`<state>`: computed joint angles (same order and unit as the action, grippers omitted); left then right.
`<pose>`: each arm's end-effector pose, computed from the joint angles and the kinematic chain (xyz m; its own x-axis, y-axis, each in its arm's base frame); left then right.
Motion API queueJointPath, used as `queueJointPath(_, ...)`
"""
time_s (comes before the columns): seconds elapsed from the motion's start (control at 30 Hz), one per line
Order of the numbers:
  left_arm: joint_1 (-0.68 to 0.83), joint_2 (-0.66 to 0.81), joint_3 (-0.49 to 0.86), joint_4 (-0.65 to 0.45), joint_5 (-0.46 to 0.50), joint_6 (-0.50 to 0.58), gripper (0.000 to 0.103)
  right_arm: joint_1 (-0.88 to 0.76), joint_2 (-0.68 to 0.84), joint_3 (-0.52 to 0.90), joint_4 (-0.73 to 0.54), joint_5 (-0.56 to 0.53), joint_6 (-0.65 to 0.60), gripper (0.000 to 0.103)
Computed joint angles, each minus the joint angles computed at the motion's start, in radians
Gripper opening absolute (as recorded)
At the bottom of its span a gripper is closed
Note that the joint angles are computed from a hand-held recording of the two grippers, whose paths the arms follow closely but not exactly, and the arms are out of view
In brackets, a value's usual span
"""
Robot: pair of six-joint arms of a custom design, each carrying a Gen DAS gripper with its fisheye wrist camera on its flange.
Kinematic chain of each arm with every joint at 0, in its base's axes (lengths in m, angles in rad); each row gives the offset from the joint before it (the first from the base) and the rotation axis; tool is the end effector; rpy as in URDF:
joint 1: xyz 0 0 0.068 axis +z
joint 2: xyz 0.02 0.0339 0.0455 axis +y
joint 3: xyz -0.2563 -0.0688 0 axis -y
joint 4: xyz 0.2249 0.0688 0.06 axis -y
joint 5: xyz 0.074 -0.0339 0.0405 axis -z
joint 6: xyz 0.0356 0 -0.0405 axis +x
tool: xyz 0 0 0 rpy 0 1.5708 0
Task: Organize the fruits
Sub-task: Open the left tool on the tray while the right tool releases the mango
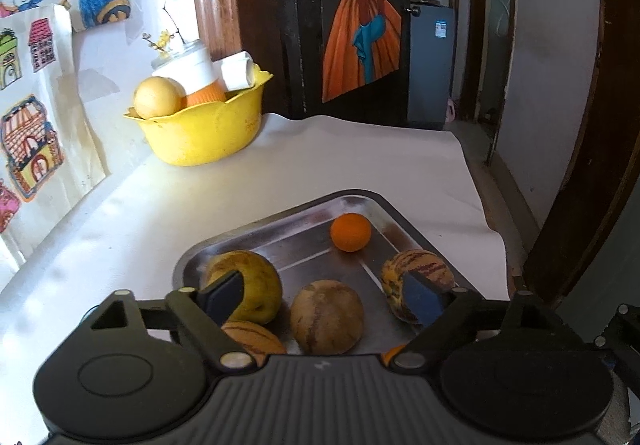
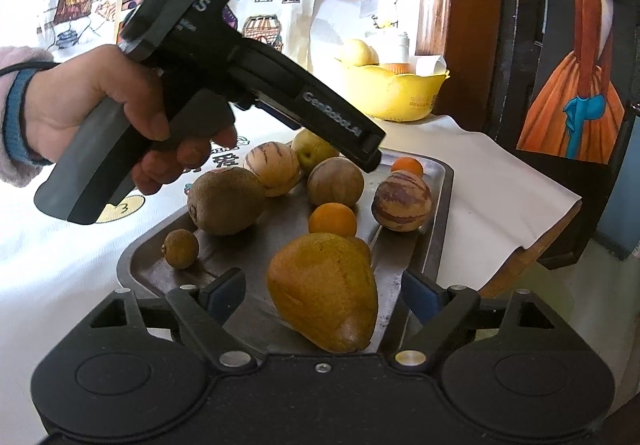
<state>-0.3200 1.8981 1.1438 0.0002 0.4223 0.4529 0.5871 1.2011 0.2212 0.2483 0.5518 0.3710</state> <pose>0.3609 -0.1350 0.1730 -0.3347 0.5314 -0.7782 0.7974 0.5998 0.0666 0.1603 0.0842 0.1295 -0.5716 -0.0095 -0.8204 0.0647 0.9963 -0.0566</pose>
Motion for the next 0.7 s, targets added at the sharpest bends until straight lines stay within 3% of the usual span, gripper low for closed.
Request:
queueJointPath(0.17,0.025,-0.015,-0.018,0.021,0.005,-0.029,0.099,0.02,-0.002,-0.005,0.012,0.032,0.049,0.091)
queueJointPath(0.7,0.153,-0.045,-0.087,0.106,0.06,-0.168,0.102,0.088,0.023,0.014,0.066,0.145,0.149,0.102)
